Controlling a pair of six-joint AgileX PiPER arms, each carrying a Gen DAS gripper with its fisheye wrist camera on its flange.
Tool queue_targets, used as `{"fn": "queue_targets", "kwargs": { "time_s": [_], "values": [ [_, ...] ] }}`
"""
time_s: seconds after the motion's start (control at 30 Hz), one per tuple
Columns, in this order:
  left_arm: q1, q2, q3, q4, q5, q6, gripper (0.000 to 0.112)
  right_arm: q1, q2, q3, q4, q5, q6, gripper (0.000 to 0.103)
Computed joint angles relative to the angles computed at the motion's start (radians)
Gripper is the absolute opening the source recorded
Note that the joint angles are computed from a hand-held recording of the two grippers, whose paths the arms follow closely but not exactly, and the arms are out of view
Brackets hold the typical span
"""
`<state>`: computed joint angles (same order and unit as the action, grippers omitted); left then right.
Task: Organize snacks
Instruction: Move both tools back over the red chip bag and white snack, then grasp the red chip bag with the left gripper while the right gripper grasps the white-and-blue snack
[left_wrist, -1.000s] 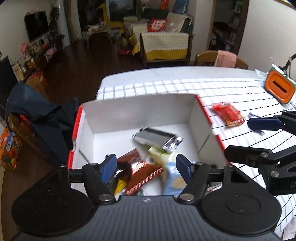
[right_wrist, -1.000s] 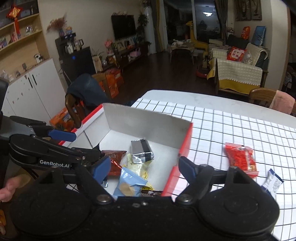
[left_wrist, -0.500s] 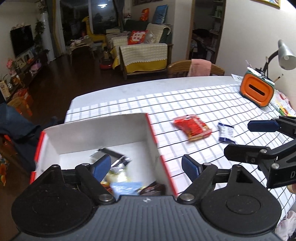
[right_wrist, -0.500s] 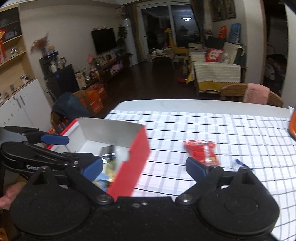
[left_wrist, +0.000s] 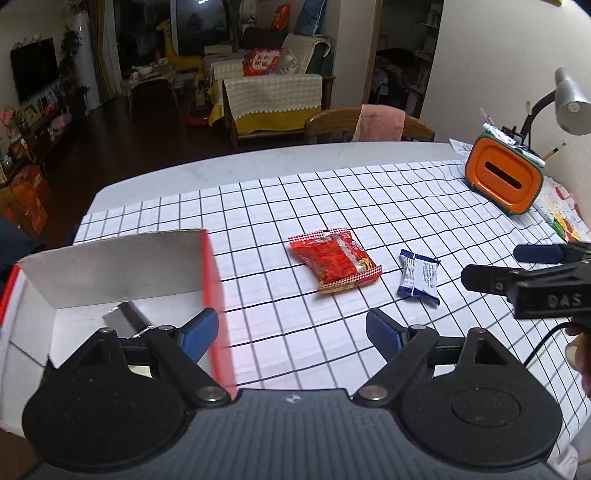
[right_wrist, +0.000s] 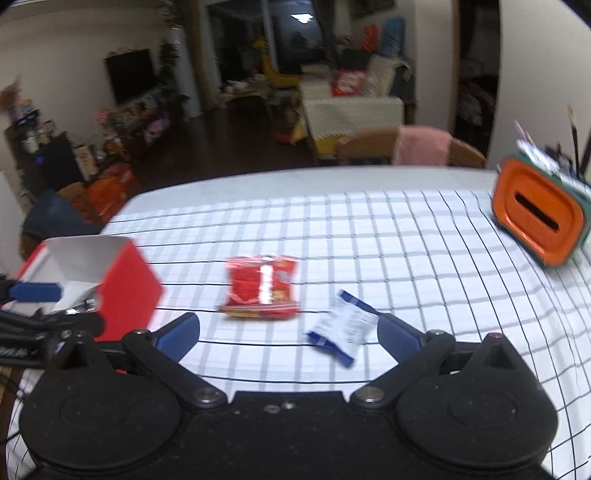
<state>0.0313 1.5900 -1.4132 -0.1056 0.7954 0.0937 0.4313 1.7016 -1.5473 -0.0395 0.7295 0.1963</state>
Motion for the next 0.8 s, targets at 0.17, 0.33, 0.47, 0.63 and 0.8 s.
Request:
{"fn": "queue_targets", "kwargs": {
  "time_s": [0.17,0.33,0.47,0.63,0.8],
  "values": [
    [-0.061,0.087,-0.066,0.081,0.001,-0.135,0.087,-0.053,0.134,-0.109,-0.012,0.041,0.032,0.103],
    [-0.106,0.165,-0.129,0.174,0.017,-0.249,0.087,-0.086,0.267,-0.222,-0.018,0.084,0.065,0.101],
    [-0.114,0.226,-0.191,0.201,0.047,-0.292,0.087,-0.105,0.368,-0.312,-0.022,0.117,0.086,0.099],
    [-0.118,0.307,-0.289,0.218,0.102,-0.326,0.087,-0.100,0.451,-0.390,-0.059,0.149,0.120,0.095],
    [-0.133,0.388,-0.395,0.249,0.158,-0.367,0.087,-0.093,0.494,-0.427,-0.079,0.163,0.137,0.089]
  ]
}}
